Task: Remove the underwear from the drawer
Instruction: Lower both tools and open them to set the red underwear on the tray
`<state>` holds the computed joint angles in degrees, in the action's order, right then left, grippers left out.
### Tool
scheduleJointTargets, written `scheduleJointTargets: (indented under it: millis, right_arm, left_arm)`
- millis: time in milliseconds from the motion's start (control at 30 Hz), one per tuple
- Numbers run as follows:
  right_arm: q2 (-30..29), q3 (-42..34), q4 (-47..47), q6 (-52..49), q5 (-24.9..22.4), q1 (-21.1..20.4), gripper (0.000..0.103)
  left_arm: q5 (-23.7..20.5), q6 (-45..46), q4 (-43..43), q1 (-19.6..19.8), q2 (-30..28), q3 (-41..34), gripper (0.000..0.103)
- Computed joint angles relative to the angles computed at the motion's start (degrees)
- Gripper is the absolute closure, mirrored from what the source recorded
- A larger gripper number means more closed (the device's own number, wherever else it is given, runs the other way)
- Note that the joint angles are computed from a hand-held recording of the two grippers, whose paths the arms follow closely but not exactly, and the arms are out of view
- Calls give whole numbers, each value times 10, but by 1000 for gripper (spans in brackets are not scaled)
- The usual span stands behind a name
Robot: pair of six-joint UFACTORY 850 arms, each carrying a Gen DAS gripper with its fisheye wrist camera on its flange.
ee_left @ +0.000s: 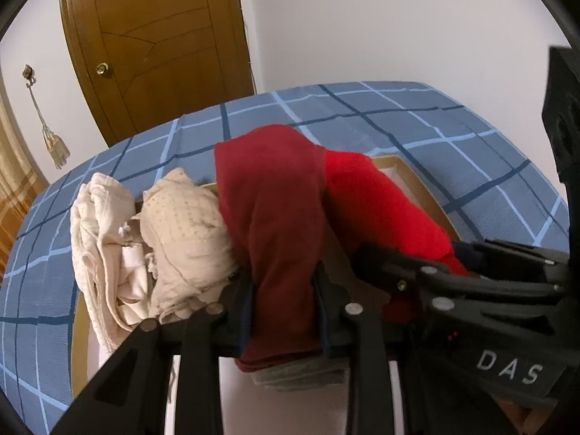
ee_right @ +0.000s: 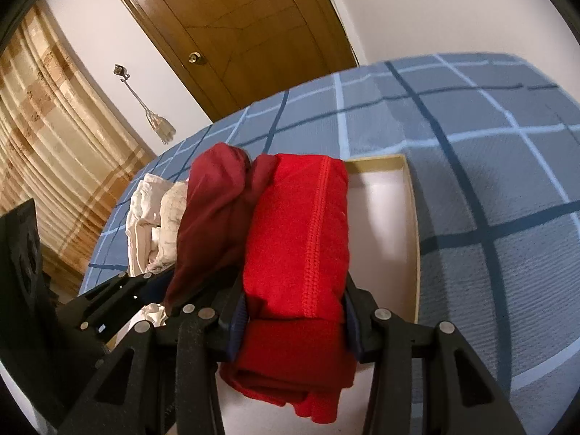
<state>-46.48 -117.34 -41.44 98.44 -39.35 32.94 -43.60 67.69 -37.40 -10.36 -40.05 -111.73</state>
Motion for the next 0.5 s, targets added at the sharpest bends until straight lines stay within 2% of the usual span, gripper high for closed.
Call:
scheduleJointTargets:
  millis: [67,133,267,367,500]
  right_arm:
    - [0,2,14,-5,8,-3,56]
    - [-3,-2,17,-11,6,-3,56]
    - [-10,-15,31,-31,-3,-3,54]
    - [-11,-18,38,-33,-7,-5,54]
    - [14,26,1,24,38,-7,44]
  left_arm:
    - [13,5,1,-3,4,9,67]
    - [19,9,0,-4,6,15,57]
    - [29,7,10,-6,9,22,46]
    - [34,-2,18,-7,10,23,34]
    - [67,31,2,-8,38,63,16]
